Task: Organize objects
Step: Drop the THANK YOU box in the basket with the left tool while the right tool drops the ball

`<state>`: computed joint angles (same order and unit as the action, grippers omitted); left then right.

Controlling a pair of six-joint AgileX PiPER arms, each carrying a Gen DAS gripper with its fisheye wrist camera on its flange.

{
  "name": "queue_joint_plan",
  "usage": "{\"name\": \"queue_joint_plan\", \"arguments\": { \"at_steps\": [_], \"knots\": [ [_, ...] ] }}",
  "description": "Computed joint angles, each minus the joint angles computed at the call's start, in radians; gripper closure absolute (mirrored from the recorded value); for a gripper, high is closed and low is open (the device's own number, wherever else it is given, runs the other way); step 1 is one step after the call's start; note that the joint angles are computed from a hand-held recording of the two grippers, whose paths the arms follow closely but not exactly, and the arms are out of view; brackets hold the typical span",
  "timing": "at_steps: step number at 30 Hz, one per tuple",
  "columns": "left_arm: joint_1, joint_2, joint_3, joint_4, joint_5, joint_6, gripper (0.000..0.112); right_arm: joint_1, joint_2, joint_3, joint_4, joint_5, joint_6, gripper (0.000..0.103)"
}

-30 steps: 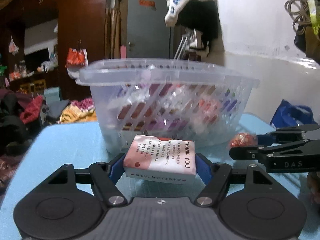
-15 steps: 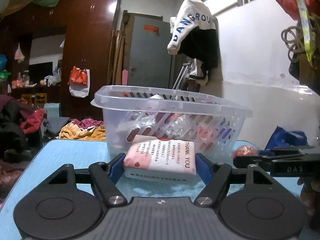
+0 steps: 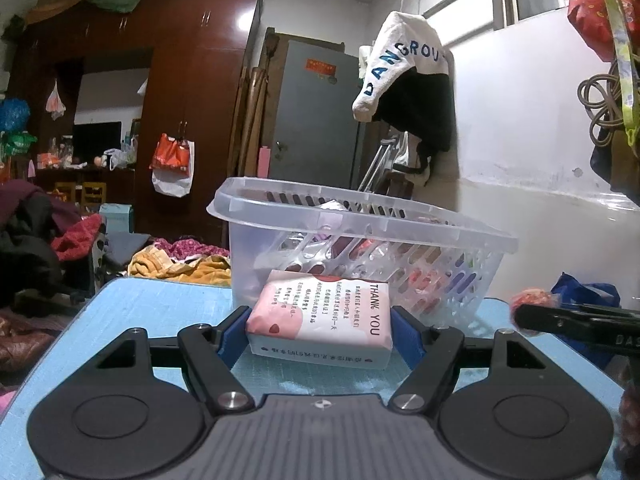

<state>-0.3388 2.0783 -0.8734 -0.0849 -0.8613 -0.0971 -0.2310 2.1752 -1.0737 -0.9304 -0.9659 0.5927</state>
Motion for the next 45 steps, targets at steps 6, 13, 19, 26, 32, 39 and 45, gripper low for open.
{"name": "queue_joint_plan", "arguments": {
  "at_steps": [6, 13, 19, 26, 32, 39, 45],
  "knots": [
    [-0.015, -0.006, 0.034, -0.058, -0.083, 0.022, 0.036, -0.010, -0.014, 0.047, 0.006, -0.055, 0.011, 0.054],
    [0.013, -0.187, 0.067, 0.022, -0.037, 0.022, 0.036, -0.002, -0.138, 0.102, 0.064, -0.113, -0.003, 0.054],
    [0.014, -0.175, -0.314, -0.078, 0.385, 0.183, 0.036, 0.134, -0.136, -0.229, -0.004, 0.171, 0.140, 0.054],
    [0.053, 0.008, -0.622, 0.009, 0.664, 0.094, 0.012, 0.233, 0.067, -0.630, -0.257, 0.469, 0.404, 0.016],
    [0.005, 0.000, -0.494, -0.359, 0.460, 0.474, 0.009, 0.186, 0.018, -0.507, -0.121, 0.418, 0.298, 0.000],
    [0.042, -0.057, -0.400, -0.077, 0.516, 0.180, 0.009, 0.253, -0.062, -0.399, 0.033, 0.690, 0.192, 0.000],
    [0.030, -0.113, -0.305, -0.068, 0.496, 0.181, 0.009, 0.250, -0.126, -0.291, 0.020, 0.637, 0.211, 0.000]
  ]
}}
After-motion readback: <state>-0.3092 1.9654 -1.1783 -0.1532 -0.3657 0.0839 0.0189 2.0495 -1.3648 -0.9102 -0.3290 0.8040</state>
